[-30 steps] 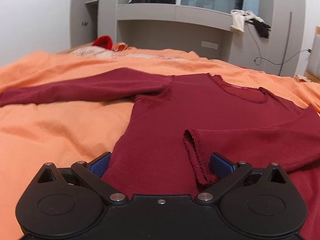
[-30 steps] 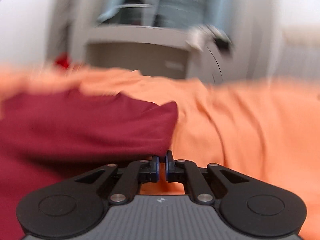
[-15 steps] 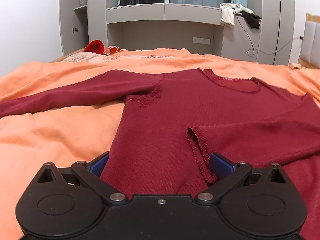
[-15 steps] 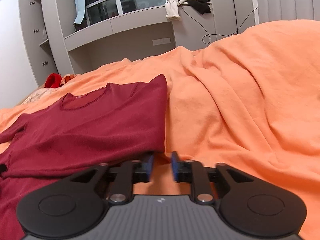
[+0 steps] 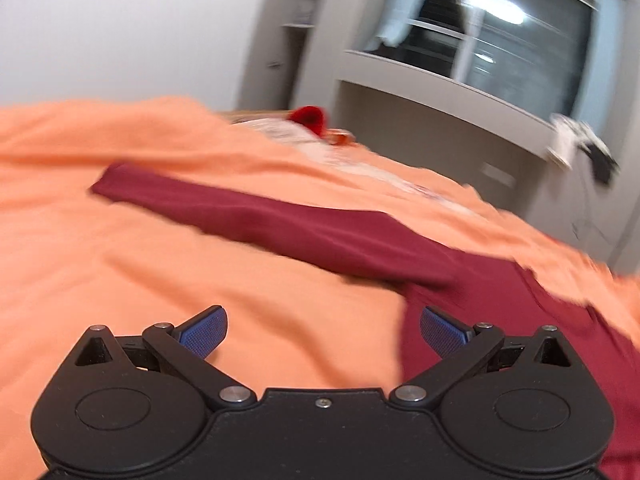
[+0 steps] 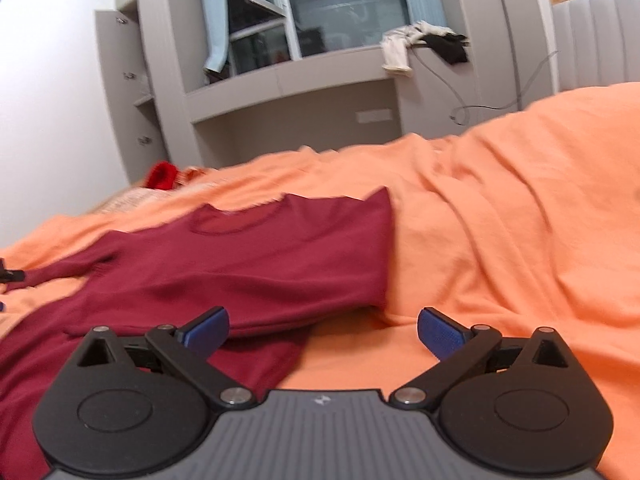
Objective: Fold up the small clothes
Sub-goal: 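Open the right gripper to release the sleeve on the top, then grasp the other sleeve's cuff with the left gripper and lift it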
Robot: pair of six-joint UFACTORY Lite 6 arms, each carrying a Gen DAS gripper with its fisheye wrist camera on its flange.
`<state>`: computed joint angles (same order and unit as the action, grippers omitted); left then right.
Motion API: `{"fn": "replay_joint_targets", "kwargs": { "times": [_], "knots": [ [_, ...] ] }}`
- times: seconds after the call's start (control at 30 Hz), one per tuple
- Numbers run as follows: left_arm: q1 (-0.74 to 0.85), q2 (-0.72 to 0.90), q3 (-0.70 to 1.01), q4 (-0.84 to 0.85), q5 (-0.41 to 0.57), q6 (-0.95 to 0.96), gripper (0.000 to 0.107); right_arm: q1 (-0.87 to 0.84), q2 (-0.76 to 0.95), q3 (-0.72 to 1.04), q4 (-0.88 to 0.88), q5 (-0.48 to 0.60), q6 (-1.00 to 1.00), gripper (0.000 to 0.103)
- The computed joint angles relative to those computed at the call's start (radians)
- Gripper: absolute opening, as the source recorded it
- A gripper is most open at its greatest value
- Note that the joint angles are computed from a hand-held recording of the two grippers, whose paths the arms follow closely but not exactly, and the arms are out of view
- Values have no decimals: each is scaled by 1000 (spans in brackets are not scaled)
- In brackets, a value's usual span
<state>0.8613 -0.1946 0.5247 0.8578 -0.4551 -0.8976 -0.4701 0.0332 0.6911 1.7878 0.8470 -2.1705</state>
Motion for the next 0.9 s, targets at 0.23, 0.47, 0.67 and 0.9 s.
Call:
{"fn": "replay_joint_targets", "kwargs": {
  "times": [0.23, 0.47, 0.67, 0.9],
  "knots": [
    [199, 221, 195, 136, -83, -180, 102, 0, -9, -47, -51, 201, 70, 103],
    [324, 635, 650, 475, -186, -529, 102, 67, -29, -103, 13, 234, -20, 103],
    [280, 917, 1057, 651, 1, -837, 102, 92, 25, -79, 14, 215, -19, 103],
    [223, 1033, 1194, 223, 163, -630, 82, 99, 68, -53, -9, 200, 36, 103]
  ]
}}
